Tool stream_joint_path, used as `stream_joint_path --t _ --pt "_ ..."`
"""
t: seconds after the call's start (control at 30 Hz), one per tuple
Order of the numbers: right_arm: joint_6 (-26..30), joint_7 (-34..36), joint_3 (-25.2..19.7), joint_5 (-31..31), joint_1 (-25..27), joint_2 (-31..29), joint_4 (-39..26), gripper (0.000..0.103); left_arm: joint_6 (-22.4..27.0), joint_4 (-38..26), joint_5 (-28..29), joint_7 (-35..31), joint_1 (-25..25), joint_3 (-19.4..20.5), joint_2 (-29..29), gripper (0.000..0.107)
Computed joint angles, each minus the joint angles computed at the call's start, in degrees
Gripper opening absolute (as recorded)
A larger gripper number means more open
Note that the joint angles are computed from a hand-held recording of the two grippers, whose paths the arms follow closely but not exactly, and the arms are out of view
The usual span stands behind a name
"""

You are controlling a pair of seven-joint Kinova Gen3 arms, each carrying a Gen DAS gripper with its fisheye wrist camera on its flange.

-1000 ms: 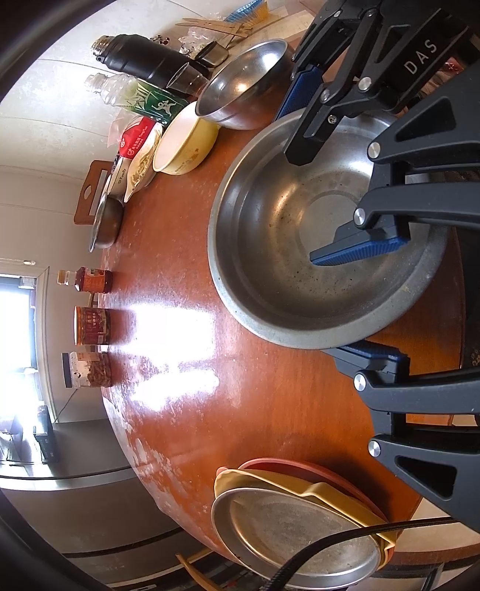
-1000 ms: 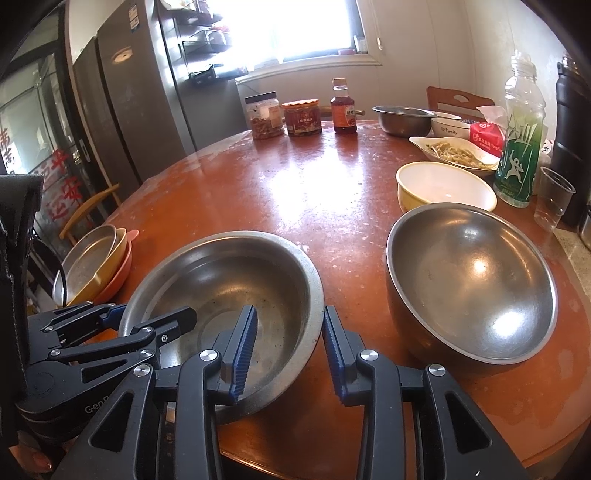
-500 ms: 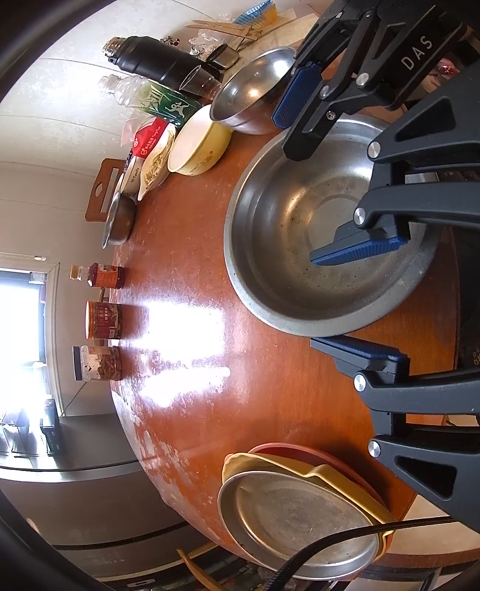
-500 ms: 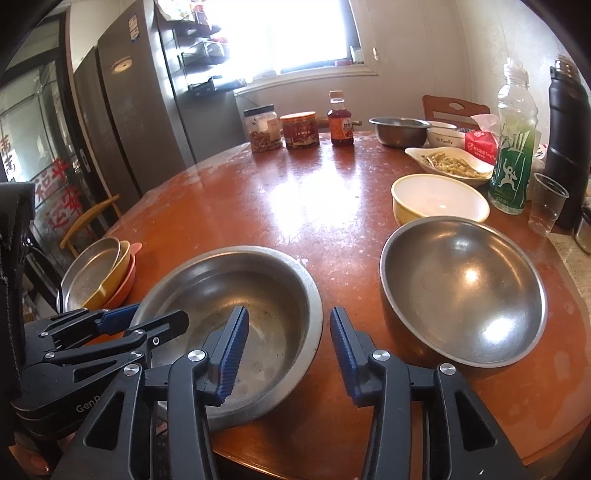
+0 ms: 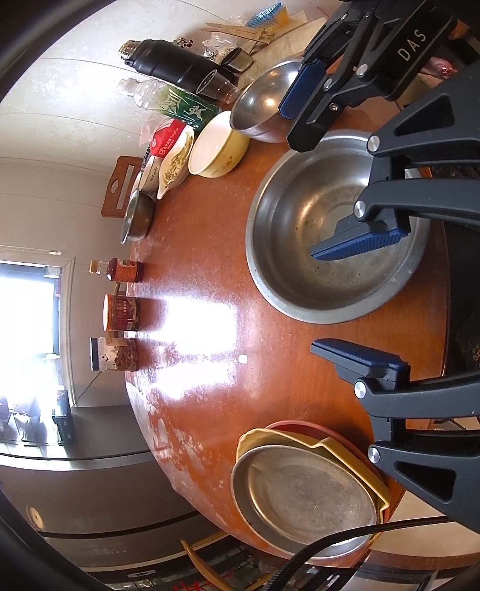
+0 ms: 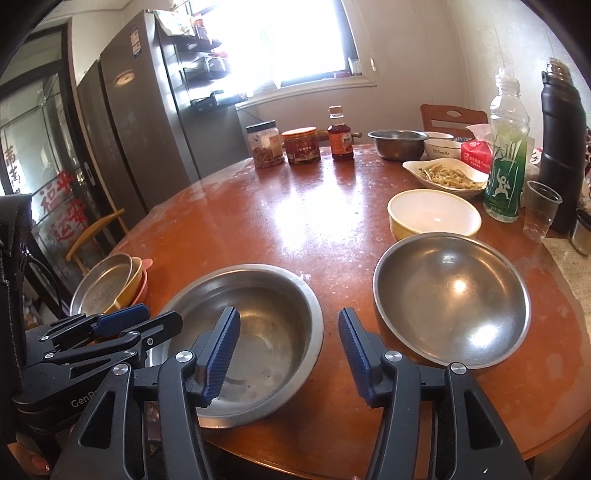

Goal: Organize plates and bowls

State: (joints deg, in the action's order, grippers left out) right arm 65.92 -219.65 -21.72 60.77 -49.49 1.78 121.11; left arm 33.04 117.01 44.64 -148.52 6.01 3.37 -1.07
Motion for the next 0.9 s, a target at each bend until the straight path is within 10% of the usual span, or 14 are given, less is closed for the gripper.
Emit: stream_joint_path --t 0.9 --pt "18.8 -9.7 -10.2 -7.3 -3.0 -9.4 4.3 0.072 1.5 0.4 -5.3 8.3 8.2 0.8 -7.2 0.047"
